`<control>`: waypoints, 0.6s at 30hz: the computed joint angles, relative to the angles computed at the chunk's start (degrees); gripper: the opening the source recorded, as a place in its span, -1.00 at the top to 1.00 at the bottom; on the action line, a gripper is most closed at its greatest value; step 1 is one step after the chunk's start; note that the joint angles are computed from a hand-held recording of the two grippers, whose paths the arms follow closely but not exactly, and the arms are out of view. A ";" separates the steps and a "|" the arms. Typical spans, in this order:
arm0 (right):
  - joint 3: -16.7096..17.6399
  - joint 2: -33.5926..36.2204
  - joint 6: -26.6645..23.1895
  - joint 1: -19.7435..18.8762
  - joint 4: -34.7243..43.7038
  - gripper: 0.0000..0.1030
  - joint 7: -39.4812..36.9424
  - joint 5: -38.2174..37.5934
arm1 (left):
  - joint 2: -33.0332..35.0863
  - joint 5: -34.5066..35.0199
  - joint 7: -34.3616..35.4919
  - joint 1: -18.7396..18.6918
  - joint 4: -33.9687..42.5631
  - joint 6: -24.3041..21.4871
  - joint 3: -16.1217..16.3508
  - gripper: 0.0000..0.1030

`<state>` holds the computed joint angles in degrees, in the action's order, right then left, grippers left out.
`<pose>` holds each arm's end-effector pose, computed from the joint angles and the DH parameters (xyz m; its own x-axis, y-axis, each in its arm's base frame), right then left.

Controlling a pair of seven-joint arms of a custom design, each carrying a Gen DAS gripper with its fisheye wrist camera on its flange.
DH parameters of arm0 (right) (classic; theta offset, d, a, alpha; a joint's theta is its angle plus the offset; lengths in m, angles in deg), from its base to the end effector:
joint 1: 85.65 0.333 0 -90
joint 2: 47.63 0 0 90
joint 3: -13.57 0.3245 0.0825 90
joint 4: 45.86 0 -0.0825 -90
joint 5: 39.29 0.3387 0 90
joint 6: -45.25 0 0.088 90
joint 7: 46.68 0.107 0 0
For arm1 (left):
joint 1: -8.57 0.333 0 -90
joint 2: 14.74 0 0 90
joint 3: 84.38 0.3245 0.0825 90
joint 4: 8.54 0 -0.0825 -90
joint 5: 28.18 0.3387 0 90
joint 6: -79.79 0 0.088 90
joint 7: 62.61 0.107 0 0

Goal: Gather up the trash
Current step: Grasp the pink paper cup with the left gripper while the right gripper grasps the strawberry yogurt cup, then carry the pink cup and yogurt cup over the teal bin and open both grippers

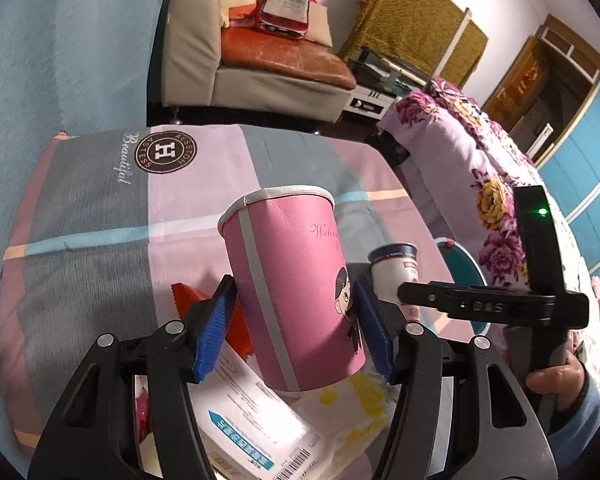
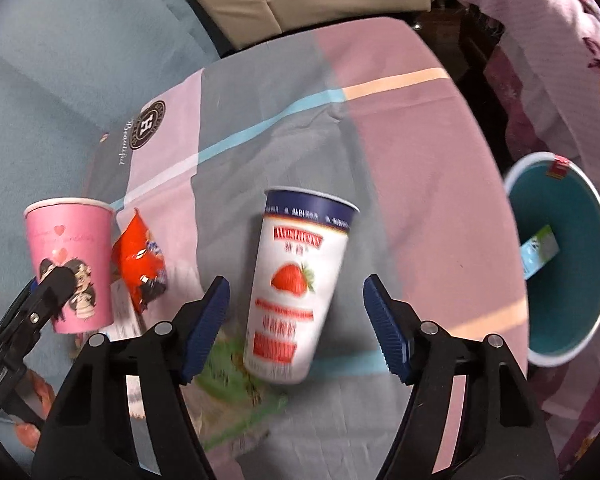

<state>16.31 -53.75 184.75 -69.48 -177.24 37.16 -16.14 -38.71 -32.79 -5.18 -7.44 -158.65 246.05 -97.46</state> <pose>0.4568 0.1581 0.4543 0.1882 -0.9373 -0.2933 -0.9655 -0.1218 -0.2302 0.3513 -0.1988 0.5005 0.0112 -0.9471 0.3208 -0.8094 -0.1970 -0.5532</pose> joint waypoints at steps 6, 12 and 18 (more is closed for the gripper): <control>0.21 2.90 1.00 -0.06 1.18 -0.28 -0.69 1.45 | 1.84 -0.14 0.18 -0.07 0.59 0.07 0.18 -0.18; 0.44 0.72 2.53 0.21 -0.84 0.03 -3.30 2.37 | 3.38 0.39 -0.15 -0.16 2.06 0.10 -0.69 -0.18; -0.80 -4.10 3.31 -0.14 -3.18 0.03 -3.83 2.83 | 4.36 1.46 -0.81 -0.68 3.82 -0.47 -1.83 -0.18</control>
<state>15.51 -57.85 188.06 -69.62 -180.42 33.34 -13.31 -34.35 -31.33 -6.00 -8.12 -154.83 245.58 -99.29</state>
